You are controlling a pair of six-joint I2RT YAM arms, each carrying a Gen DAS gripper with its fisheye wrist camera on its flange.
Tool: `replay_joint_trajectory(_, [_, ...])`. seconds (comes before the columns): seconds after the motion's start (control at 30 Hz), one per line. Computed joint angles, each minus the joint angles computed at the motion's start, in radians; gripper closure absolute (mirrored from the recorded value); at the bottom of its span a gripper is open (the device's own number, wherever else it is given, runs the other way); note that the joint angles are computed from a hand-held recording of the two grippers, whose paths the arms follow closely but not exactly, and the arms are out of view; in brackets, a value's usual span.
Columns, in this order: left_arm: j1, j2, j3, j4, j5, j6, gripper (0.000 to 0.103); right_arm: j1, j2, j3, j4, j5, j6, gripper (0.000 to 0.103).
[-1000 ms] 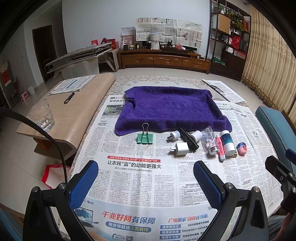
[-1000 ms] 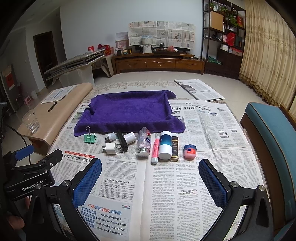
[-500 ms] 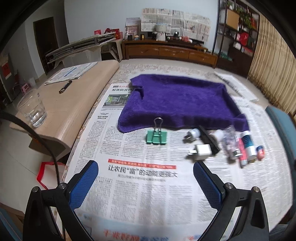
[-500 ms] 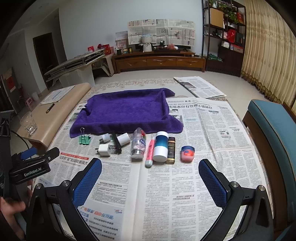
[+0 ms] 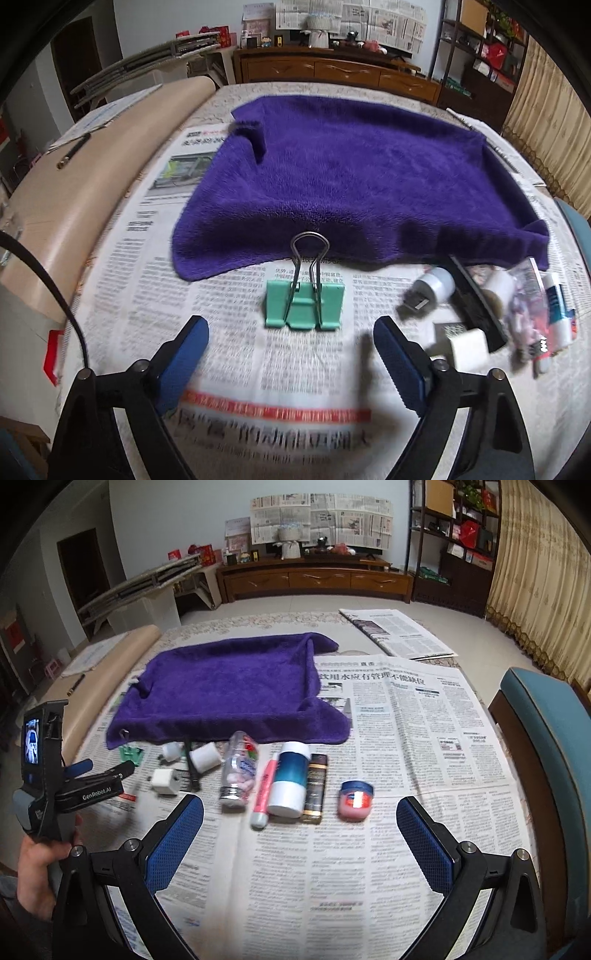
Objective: Organize rigid objects
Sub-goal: 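Grasp the green binder clip with the left tool while the right tool grasps the pink Vaseline jar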
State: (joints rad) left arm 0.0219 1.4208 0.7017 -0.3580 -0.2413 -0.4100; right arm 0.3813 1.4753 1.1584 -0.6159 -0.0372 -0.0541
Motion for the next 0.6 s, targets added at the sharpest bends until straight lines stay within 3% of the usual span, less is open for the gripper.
replay_joint_trajectory(0.2, [0.010, 0.016, -0.027, 0.093, -0.009, 0.010, 0.019, -0.054, 0.099, 0.028, 0.053, 0.008, -0.036, 0.000])
replay_joint_trajectory(0.33, [0.003, -0.013, -0.067, 0.145, -0.022, 0.025, 0.040, -0.107, 0.140, 0.022, 0.069, -0.045, -0.041, 0.000])
replay_joint_trajectory(0.4, [0.001, -0.022, -0.079, 0.161, -0.019, 0.037, 0.044, -0.125, 0.155, 0.008, 0.088, -0.039, -0.043, 0.000])
replay_joint_trajectory(0.5, [-0.002, -0.039, -0.094, 0.178, -0.015, 0.047, 0.064, -0.139, 0.185, 0.004, 0.097, -0.044, -0.047, 0.000])
replay_joint_trajectory(0.6, [0.001, -0.039, -0.099, 0.188, -0.011, 0.051, 0.064, -0.136, 0.209, 0.003, 0.105, -0.024, -0.055, 0.002])
